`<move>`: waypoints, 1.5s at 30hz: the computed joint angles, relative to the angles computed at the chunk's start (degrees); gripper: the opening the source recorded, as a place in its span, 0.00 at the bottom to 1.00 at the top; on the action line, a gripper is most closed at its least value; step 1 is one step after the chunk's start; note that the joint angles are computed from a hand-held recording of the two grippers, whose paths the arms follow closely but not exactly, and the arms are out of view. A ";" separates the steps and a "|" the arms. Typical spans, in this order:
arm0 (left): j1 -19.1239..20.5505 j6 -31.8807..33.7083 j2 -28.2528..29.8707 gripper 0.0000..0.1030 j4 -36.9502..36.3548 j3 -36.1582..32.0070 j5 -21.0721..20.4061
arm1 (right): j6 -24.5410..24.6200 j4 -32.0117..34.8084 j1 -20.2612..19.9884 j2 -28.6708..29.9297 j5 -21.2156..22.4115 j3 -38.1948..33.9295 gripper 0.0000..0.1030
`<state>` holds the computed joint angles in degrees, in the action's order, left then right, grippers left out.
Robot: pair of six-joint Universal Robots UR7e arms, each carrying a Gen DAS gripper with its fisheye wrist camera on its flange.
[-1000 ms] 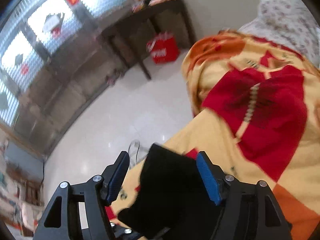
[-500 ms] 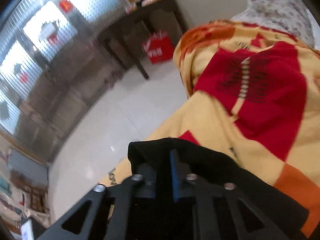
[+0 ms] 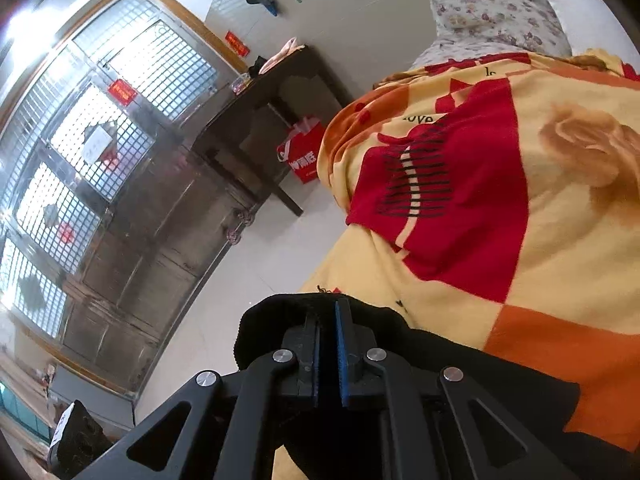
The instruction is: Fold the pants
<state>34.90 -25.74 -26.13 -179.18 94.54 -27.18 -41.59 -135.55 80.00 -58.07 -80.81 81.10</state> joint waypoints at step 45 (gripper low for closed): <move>-1.41 16.82 9.03 0.56 18.99 -22.44 -31.34 | 5.04 -10.22 -19.79 -21.84 8.98 14.05 0.34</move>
<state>33.49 -8.92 -17.11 -160.19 72.10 -58.51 -36.55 -145.78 60.21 -79.92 -71.83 95.15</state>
